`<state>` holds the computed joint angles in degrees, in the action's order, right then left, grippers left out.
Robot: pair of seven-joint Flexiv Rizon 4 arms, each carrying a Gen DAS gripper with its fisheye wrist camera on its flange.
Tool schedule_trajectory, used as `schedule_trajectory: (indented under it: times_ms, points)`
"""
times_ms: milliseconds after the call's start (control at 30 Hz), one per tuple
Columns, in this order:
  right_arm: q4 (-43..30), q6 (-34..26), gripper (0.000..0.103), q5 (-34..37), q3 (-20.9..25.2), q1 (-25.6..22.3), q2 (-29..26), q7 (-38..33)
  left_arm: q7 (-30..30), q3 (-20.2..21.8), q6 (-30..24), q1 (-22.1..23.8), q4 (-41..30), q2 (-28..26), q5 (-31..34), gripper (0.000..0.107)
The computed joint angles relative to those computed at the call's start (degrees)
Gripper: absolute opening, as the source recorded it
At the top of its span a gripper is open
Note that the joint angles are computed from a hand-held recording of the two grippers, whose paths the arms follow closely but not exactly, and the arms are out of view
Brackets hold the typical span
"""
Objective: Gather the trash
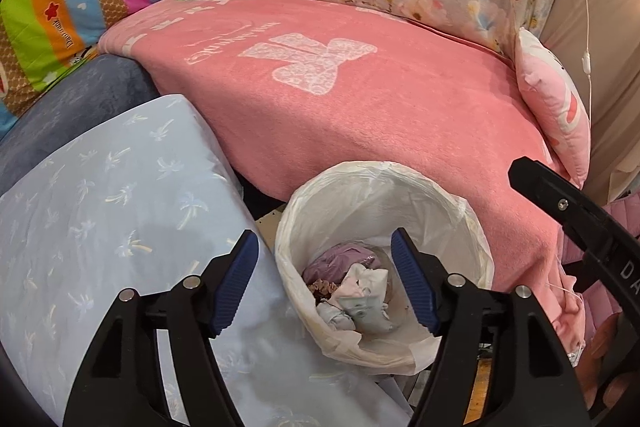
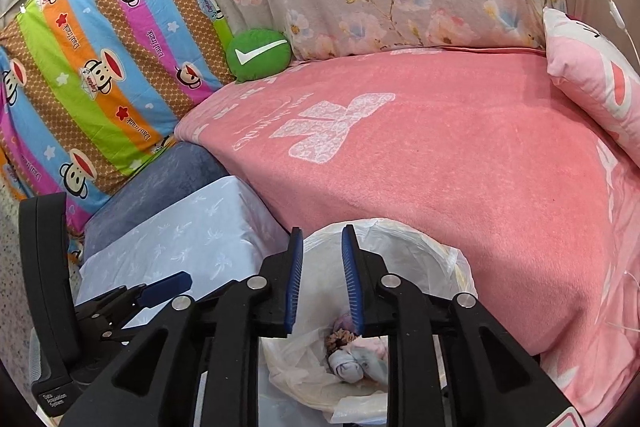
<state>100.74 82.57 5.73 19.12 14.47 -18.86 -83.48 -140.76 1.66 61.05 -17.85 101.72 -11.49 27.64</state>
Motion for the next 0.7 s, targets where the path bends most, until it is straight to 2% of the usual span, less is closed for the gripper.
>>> schedule_trajectory:
  times_ms: [167, 433, 600, 700]
  points:
    - [1.7, 0.6, 0.034, -1.8, -1.1, 1.4, 1.1, 0.5, -2.6, 0.4, -2.3, -0.7, 0.1, 1.1, 3.0, 0.066]
    - [4.8, -0.3, 0.042, -3.1, -1.7, 2.4, 3.3, 1.5, -7.5, -0.7, -6.6, -0.5, 1.3, 3.8, 7.8, 0.072]
    - [9.3, 1.9, 0.051, -9.6, -6.5, 6.2, 5.2, 7.3, -9.5, -1.9, -9.3, -0.1, 2.2, 5.3, 9.9, 0.073]
    - [10.2, 1.4, 0.059, -10.4, -5.8, 5.4, 5.6, 8.4, -10.9, -2.7, -11.8, -0.1, 2.3, 6.0, 11.8, 0.078]
